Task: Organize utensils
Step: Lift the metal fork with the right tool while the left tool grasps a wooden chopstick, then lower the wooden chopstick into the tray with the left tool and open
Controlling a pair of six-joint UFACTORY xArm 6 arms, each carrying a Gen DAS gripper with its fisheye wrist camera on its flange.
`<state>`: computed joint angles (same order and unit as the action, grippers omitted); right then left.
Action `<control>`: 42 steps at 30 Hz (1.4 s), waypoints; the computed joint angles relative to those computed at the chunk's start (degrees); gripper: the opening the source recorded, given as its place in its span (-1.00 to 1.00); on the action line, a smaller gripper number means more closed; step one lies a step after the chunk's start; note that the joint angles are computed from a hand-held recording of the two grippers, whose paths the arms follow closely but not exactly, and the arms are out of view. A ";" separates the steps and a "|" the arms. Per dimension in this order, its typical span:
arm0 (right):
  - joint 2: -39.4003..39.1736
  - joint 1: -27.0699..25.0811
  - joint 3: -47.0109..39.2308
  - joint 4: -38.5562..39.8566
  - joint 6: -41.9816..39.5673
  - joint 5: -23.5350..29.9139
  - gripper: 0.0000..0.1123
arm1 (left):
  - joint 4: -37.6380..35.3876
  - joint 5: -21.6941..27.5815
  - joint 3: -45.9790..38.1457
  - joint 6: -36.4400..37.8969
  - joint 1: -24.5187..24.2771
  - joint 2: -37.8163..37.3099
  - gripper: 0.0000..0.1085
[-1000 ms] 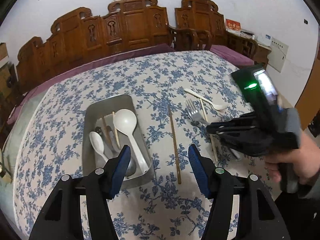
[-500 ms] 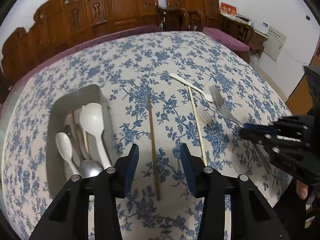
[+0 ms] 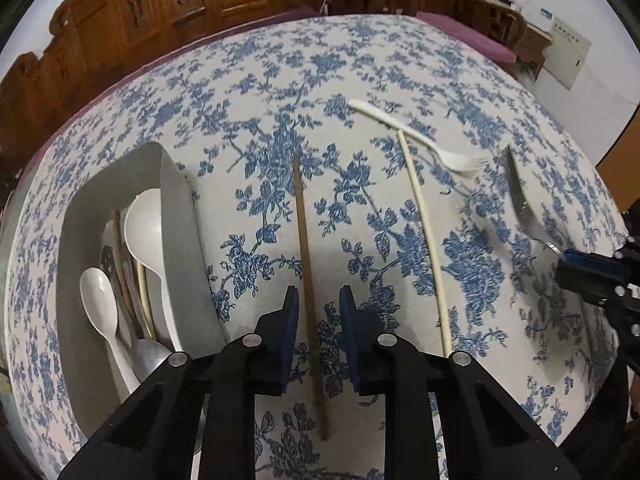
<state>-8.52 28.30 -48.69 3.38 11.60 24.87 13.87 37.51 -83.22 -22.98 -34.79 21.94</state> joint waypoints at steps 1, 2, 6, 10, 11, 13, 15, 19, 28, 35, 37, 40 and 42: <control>0.03 -0.07 -0.02 0.09 -0.11 -0.07 -0.84 | -0.06 0.19 -0.14 0.06 0.00 0.19 -0.66; 0.01 -0.06 0.00 0.20 -0.18 -0.15 -0.84 | -0.14 0.28 -0.26 0.11 -0.01 0.37 -0.67; -0.22 0.13 0.15 0.27 -0.42 -0.46 -0.84 | -0.41 0.79 -0.65 0.17 -0.01 1.02 -0.72; -0.31 0.18 0.16 0.32 -0.57 -0.58 -0.84 | -0.28 0.89 -0.77 -0.16 -0.03 1.50 -0.76; -0.35 0.13 0.22 0.33 -0.56 -0.65 -0.84 | -0.21 1.03 -0.94 -0.17 -0.05 1.65 -0.77; -0.39 0.05 0.25 0.45 -0.62 -0.74 -0.84 | -0.72 1.06 -1.15 0.02 -0.02 1.89 -0.78; -0.47 0.00 0.37 0.64 -0.79 -0.83 -0.84 | -0.99 0.84 -1.18 -0.09 0.01 1.94 -0.80; -0.55 0.11 0.45 0.63 -0.97 -0.86 -0.84 | -1.58 0.50 -1.29 -0.13 0.03 2.11 -0.91; -0.85 0.59 0.60 0.58 -0.88 -1.41 -0.84 | -0.25 -2.47 2.51 -2.14 -0.46 -1.39 -0.92; -1.55 1.01 0.66 0.75 -0.68 -2.10 -0.84 | -0.48 -4.38 4.43 -2.59 -0.19 -4.55 -0.92; -1.59 1.13 0.40 0.94 -0.79 -2.21 -0.84 | 0.04 -4.59 4.80 -2.92 -0.18 -5.41 -0.92; -1.42 1.33 -0.30 0.72 -0.32 -2.46 -0.84 | 0.15 -5.19 5.60 -2.90 0.09 -7.07 -0.92; -1.18 1.57 -0.95 0.28 0.36 -2.50 -0.84 | 0.38 -5.56 6.07 -3.11 0.26 -8.02 -0.92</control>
